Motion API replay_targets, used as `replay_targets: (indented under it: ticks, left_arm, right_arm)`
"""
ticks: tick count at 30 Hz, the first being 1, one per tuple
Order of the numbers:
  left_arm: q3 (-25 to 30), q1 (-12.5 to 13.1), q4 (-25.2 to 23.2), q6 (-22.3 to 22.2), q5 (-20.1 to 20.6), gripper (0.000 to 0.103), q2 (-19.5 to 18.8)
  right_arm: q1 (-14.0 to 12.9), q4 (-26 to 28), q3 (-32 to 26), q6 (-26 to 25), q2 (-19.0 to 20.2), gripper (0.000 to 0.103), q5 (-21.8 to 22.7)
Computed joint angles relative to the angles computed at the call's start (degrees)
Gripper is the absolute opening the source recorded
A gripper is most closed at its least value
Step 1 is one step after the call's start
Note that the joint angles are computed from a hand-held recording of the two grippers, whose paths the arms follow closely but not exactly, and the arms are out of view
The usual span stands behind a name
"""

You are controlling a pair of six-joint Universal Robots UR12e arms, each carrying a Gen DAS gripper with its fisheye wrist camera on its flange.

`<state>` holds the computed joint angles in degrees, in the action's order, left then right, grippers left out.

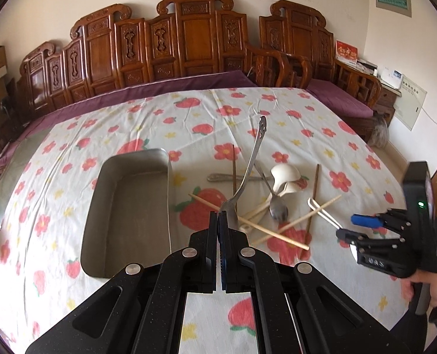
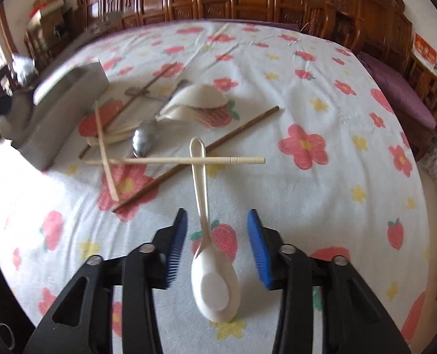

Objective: Organize utensils
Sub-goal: 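Drop the steel spoon into the tray with the left gripper while the right lifts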

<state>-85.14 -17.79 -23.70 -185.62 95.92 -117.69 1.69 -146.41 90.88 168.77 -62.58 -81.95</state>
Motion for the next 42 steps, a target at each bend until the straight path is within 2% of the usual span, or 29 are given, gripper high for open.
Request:
replay_targets:
  ticks: [3, 4, 5, 7, 10, 14, 17, 21, 24, 30, 42]
  left_arm:
    - [-0.6, 0.0, 0.2, -0.1, -0.2, 0.0, 0.3]
    - [-0.7, 0.1, 0.2, -0.1, -0.2, 0.0, 0.3]
    - [-0.9, 0.1, 0.3, -0.1, -0.2, 0.0, 0.4]
    - [-1.1, 0.2, 0.5, -0.3, -0.1, 0.0, 0.6]
    - [-1.5, 0.5, 1.2, -0.6, -0.2, 0.0, 1.0]
    - [-1.9, 0.7, 2.2, -0.7, -0.1, 0.0, 1.6]
    - [-2.2, 1.0, 2.7, -1.0, -0.1, 0.0, 2.0]
    - [-2.5, 1.7, 3.0, -1.5, 0.4, 0.0, 2.4]
    - [-2.7, 2.3, 3.0, -1.6, 1.0, 0.0, 2.7]
    - [-3.3, 3.7, 2.8, -2.0, 2.1, 0.0, 3.3]
    - [-4.2, 6.0, -0.7, -3.6, 4.2, 0.0, 2.5]
  right_arm:
    - [0.7, 2.3, -1.1, -2.8, 0.5, 0.033, -2.2]
    - [0.8, 3.4, -1.4, -3.3, 0.5, 0.028, -2.0]
    - [0.9, 4.2, -1.7, -4.0, 0.5, 0.014, -2.5]
    - [1.3, 5.1, -2.0, -4.6, 0.5, 0.009, -4.1]
    - [1.3, 5.8, -2.5, -2.4, 0.5, 0.008, -6.2]
    - [0.5, 2.1, -2.1, 1.3, -0.2, 0.008, -5.9]
    - [0.4, 0.0, -2.2, 2.1, -0.6, 0.008, -5.9]
    - [1.0, -1.9, -3.9, 2.8, -0.6, 0.008, -10.6]
    - [1.0, -2.3, -5.0, 3.5, -0.5, 0.008, -12.1]
    - [1.3, -2.8, -5.7, 3.6, -0.9, 0.009, -7.8]
    - [5.3, -2.3, -7.7, 4.3, -0.1, 0.009, 2.1]
